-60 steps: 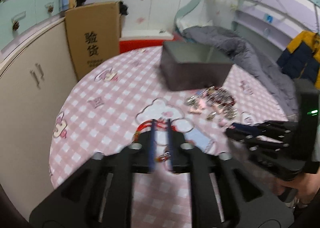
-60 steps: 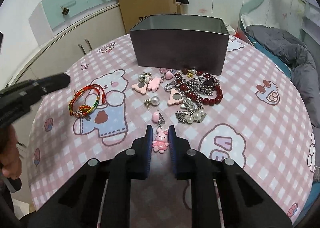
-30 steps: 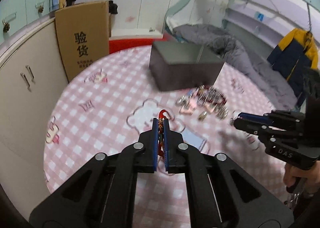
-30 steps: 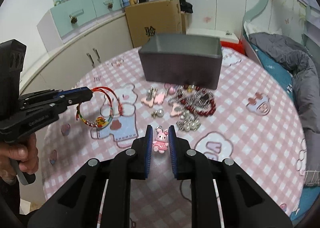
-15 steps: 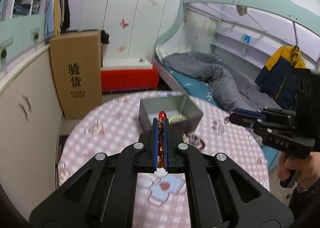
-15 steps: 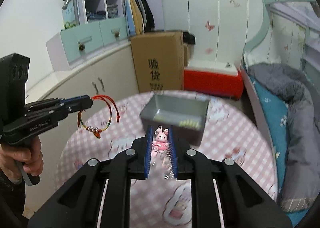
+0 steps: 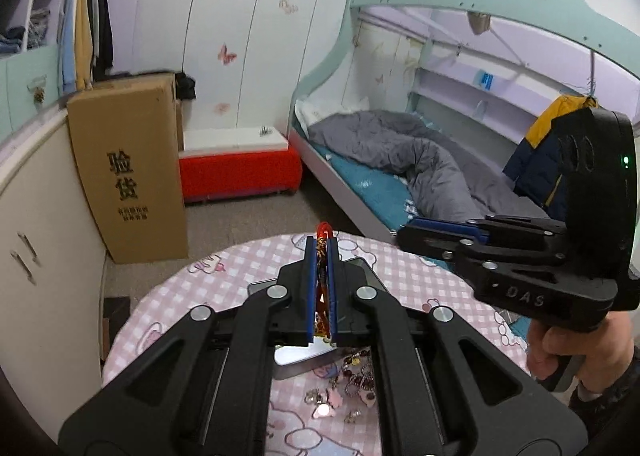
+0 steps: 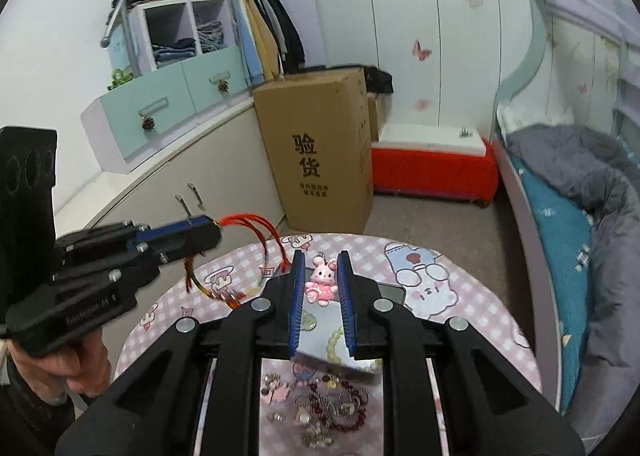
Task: Organize jewelry
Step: 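Lower the red bracelets and pink charm into the grey box and open both tools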
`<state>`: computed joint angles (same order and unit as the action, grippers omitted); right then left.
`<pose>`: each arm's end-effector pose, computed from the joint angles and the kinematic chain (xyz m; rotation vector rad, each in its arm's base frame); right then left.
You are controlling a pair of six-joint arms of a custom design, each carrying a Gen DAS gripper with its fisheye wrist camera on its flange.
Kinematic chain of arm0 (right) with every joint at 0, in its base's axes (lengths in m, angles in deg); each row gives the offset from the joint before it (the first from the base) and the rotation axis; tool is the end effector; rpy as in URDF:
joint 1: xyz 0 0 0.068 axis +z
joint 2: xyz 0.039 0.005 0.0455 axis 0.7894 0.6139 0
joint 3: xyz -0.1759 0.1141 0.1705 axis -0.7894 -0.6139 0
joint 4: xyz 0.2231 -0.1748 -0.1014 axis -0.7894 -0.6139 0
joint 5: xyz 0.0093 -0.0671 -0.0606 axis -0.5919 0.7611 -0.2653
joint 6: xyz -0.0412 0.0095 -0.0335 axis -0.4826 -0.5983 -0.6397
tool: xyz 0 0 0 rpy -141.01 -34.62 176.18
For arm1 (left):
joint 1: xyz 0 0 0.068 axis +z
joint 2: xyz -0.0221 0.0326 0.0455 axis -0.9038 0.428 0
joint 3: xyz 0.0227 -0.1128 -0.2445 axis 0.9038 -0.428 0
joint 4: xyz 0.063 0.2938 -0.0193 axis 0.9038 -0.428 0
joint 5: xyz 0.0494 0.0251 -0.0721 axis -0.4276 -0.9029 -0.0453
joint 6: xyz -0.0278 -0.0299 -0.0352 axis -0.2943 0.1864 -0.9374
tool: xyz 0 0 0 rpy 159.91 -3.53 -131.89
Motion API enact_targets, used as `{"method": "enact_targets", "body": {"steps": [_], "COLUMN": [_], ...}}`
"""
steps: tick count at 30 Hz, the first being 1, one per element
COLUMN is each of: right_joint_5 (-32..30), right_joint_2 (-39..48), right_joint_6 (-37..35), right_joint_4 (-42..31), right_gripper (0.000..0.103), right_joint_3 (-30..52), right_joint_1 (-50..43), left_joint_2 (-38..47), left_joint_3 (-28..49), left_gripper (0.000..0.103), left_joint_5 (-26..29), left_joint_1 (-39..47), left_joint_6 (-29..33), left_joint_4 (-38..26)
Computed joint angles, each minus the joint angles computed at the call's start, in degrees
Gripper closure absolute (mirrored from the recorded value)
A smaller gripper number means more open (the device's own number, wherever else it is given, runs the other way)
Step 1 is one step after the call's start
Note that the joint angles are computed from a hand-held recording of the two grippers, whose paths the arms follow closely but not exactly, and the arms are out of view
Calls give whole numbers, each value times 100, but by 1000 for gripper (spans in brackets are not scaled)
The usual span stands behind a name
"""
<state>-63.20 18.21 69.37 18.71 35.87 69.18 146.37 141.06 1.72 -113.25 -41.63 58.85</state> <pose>0.2489 0.0858 0.2570 -0.4438 2.2086 0.4633 0.2336 -0.2478 0.2619 0.2750 2.1359 -0.3954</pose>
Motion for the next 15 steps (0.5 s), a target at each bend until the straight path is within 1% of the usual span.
{"method": "enact_targets", "body": {"steps": [1, 2, 3, 4, 5, 6, 7, 8, 9, 10, 11, 15], "right_joint_5": [-21, -8, 33, 108, 170, 150, 0, -70, -49, -17, -3, 77], "right_joint_2": [216, 333, 469, 533, 551, 506, 459, 422, 356, 322, 234, -8], "right_joint_6": [56, 104, 193, 289, 360, 424, 484, 507, 525, 525, 544, 757], "right_joint_4": [61, 91, 139, 190, 237, 331, 362, 332, 309, 315, 328, 212], "right_gripper": [87, 80, 56, 40, 21, 20, 20, 16, 9, 7, 7, 7], "right_joint_3": [58, 93, 124, 112, 106, 23, -36, -53, -95, -117, -178, -260], "right_joint_1": [-18, -31, -65, -113, -145, -218, -352, -436, -494, -531, -583, -666], "left_joint_2": [192, 299, 499, 639, 743, 782, 745, 616, 405, 306, 251, -88], "left_joint_3": [133, 217, 377, 501, 603, 637, 589, 416, 179, 94, 58, -161], "left_gripper": [97, 97, 97, 89, 58, 45, 22, 9, 7, 7, 7, 7], "left_joint_5": [6, 28, 27, 8, -64, -308, -635, -700, -732, -785, -814, -1218], "left_joint_1": [39, 83, 130, 166, 190, 179, 164, 172, 179, 184, 198, 22], "left_joint_6": [7, 17, -17, -61, -119, -226, -349, -358, -377, -433, -458, -617], "left_joint_4": [-55, -110, -233, -364, -504, -592, -617, -457, -245, -235, -262, -389]}}
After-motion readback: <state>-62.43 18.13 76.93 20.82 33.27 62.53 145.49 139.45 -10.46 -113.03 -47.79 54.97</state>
